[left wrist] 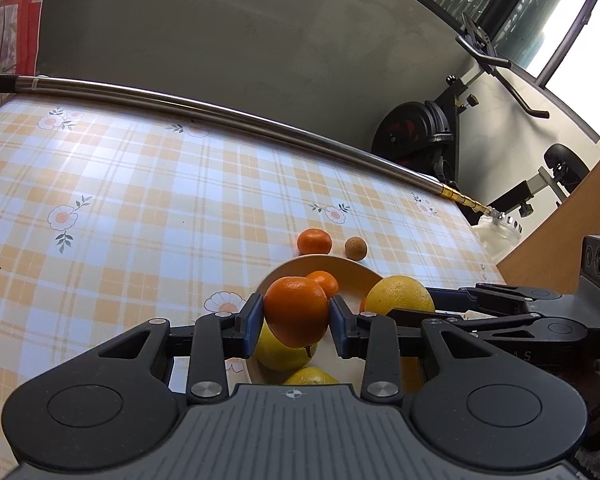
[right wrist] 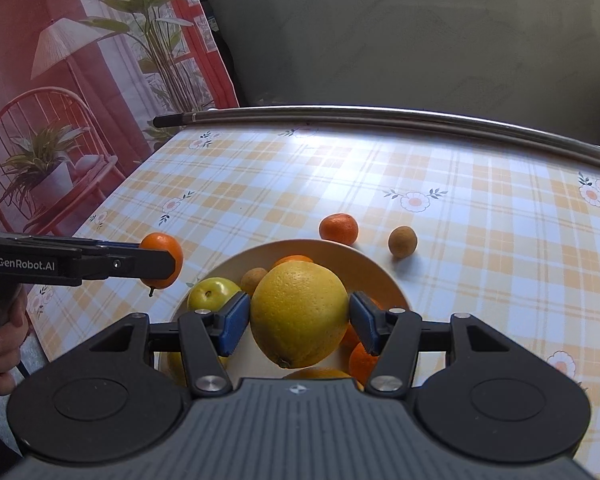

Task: Organize fruits
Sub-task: 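Carry the lemon into the plate with the right tool while the left carries the orange, then open both tools over the plate to release the lemon and orange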

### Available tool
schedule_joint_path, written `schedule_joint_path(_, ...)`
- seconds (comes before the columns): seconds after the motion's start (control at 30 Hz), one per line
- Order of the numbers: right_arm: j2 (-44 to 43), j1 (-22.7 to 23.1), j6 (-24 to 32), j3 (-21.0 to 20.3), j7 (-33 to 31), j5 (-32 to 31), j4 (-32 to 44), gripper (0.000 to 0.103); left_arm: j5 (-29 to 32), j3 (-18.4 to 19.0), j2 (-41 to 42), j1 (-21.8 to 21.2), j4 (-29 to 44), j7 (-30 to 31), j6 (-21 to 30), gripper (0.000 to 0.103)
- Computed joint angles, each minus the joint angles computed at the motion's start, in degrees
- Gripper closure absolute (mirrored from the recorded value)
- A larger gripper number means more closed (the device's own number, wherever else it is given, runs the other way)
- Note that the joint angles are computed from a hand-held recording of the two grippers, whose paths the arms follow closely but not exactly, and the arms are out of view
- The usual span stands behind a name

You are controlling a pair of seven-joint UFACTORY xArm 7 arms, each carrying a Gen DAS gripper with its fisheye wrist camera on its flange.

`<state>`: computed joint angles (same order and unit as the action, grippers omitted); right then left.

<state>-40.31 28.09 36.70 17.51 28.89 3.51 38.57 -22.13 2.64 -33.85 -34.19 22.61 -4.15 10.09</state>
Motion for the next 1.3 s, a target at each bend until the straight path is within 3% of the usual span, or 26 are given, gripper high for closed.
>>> schedule_joint_path(0.7,5.27,4.64,0.86,-0.67,-5.55,3.11,1.31,0.045,0.42,-0.63,0.41,1.07,-0.03,-1.57,0.56,0.066)
schedule_joint_path(1.1,4.06,2.88,0.36,-0.54,-4.46,2.70,1.69,0.045,0.49,-0.89,1.00,1.55,0.54,-1.80,1.03,0.066)
schedule_joint_path(1.3,0.69,-0.43,-0.05,-0.52,-1.63,0.94,0.57,0.045,0.03,-0.40,2.35,0.30,1.55,-0.55,0.82,0.066)
